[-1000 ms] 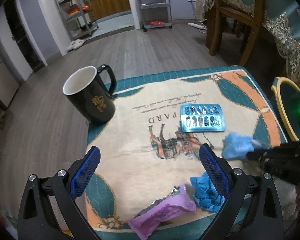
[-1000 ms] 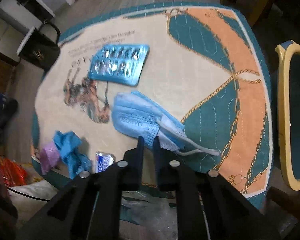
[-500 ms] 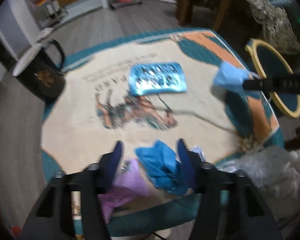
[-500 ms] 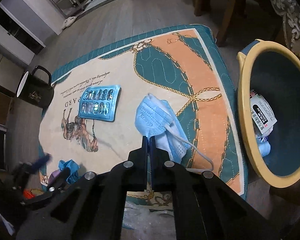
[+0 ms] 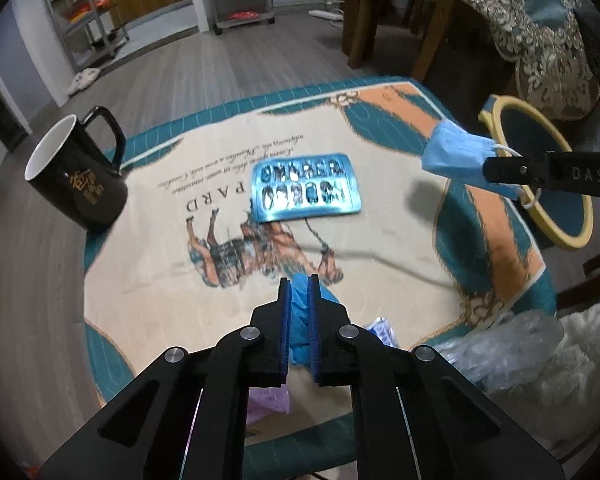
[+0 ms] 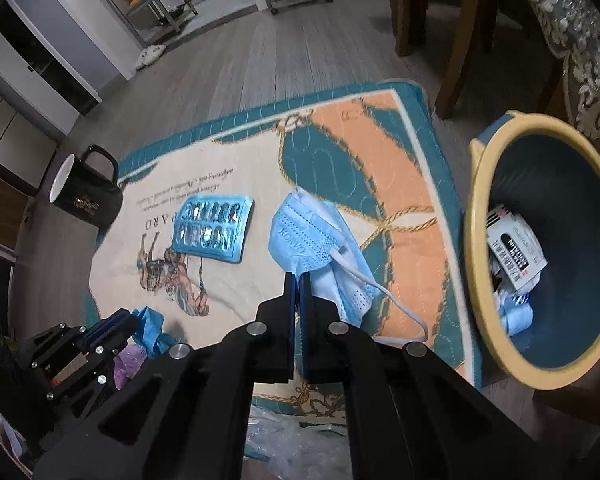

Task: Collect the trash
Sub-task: 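Grasp the blue cloth with the left tool while the right tool grasps the blue mask, then carry both items over the bucket and open both tools to drop them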

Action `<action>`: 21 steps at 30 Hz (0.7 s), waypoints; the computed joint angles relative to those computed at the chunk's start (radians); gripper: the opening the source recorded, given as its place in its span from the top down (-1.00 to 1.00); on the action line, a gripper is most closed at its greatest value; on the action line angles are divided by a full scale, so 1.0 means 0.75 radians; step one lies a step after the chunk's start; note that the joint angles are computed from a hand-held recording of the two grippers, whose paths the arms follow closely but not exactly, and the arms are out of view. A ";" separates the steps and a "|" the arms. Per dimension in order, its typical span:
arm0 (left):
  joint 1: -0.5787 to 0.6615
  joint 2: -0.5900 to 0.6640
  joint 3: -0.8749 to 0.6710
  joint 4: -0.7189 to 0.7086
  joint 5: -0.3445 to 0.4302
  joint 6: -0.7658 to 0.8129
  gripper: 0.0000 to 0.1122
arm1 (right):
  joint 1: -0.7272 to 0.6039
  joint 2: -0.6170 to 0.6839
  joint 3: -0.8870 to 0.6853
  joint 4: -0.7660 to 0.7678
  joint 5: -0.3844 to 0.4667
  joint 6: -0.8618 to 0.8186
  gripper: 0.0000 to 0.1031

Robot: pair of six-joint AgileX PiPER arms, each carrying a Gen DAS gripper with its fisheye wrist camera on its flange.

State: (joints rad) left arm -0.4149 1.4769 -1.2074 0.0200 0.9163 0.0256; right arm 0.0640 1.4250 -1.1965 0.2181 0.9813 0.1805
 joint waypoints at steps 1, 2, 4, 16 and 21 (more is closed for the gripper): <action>0.003 -0.001 -0.011 -0.007 0.001 0.001 0.84 | -0.012 -0.009 -0.005 -0.009 0.008 0.003 0.98; 0.003 -0.002 -0.023 -0.008 0.000 -0.001 0.85 | -0.022 -0.016 -0.009 -0.012 0.012 0.002 0.98; 0.003 -0.006 -0.047 -0.018 -0.003 0.001 0.85 | -0.061 -0.032 -0.029 0.001 0.029 -0.014 0.98; -0.105 0.034 -0.405 0.003 0.090 0.029 0.85 | -0.292 -0.086 -0.302 0.021 0.207 -0.235 0.98; -0.190 0.098 -0.601 0.024 0.132 0.068 0.85 | -0.473 -0.104 -0.368 0.068 0.275 -0.388 0.98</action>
